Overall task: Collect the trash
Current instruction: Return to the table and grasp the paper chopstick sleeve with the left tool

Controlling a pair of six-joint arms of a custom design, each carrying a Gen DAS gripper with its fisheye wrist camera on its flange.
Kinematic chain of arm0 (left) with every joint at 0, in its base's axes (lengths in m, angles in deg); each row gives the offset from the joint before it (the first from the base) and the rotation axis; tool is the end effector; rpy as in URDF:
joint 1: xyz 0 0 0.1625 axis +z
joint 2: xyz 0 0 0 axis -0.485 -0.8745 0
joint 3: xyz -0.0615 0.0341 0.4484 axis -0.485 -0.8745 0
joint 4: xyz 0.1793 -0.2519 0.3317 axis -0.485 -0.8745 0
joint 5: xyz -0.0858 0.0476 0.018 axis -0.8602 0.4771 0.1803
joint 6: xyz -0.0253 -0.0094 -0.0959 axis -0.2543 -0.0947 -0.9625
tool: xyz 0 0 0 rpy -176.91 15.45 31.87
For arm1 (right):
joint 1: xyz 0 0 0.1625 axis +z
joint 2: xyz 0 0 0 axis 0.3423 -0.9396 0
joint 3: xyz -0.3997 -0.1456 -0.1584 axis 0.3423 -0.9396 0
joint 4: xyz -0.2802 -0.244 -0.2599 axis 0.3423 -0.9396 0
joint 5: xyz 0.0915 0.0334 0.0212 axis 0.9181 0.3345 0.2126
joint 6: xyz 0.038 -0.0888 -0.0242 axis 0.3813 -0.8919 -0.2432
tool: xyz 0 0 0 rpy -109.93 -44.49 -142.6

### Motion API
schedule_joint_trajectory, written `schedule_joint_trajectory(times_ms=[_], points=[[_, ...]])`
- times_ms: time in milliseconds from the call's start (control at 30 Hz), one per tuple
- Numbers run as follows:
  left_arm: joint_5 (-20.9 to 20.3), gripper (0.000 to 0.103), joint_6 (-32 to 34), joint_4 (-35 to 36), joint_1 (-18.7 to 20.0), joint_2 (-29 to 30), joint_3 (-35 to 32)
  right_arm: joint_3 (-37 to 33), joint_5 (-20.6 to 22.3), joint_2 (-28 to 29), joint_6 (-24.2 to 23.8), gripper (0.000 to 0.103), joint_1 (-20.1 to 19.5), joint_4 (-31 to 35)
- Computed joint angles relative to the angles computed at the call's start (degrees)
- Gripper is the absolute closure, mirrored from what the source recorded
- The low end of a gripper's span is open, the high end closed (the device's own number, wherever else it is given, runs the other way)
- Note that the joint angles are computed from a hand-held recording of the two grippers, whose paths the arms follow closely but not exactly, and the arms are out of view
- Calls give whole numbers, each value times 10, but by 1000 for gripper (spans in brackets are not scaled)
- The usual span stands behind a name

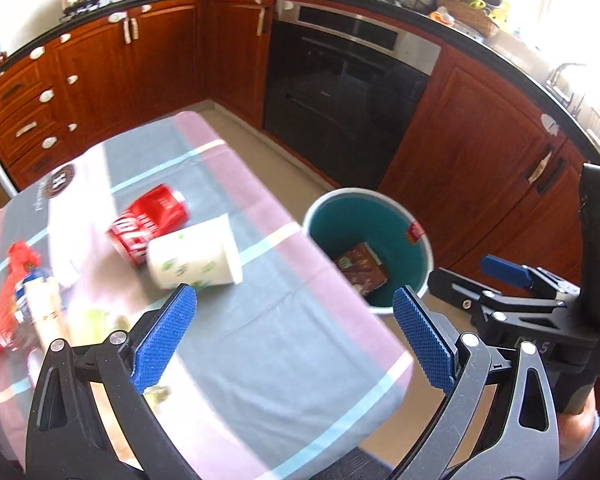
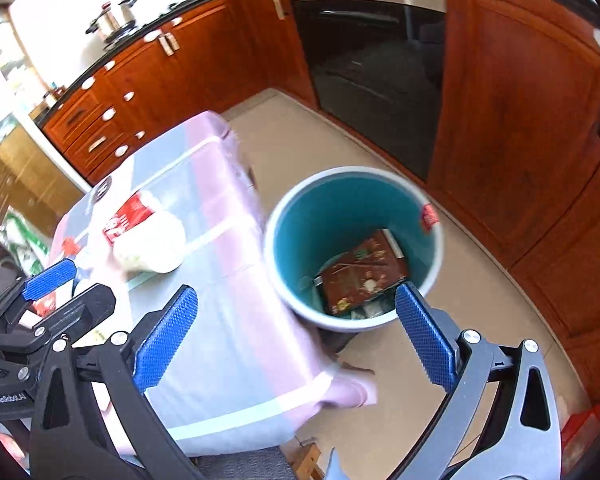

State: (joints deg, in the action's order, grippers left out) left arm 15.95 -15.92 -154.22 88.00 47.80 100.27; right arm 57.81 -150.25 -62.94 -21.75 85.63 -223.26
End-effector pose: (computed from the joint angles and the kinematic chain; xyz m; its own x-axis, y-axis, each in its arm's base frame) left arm -0.3159 -0.8745 0.2216 -0.6739 0.5389 -0.5054 0.6875 0.7080 -0.1618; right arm 0.2820 -0.7774 0.2442 -0.8098 0.3425 0.4763 -0.0877 0.7321 -0.6756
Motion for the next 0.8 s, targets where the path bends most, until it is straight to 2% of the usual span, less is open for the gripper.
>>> schedule_joint_trajectory(times_ms=[167, 333, 567, 800], points=[[44, 4, -14, -8, 16, -40, 29, -29, 22, 28, 1, 8, 14, 42], [71, 4, -49, 18, 44, -61, 19, -73, 47, 65, -15, 8, 26, 77], [62, 4, -83, 67, 78, -61, -15, -140, 68, 117, -21, 8, 34, 131], [37, 4, -104, 116, 98, -28, -75, -197, 74, 152, -12, 8, 30, 184]])
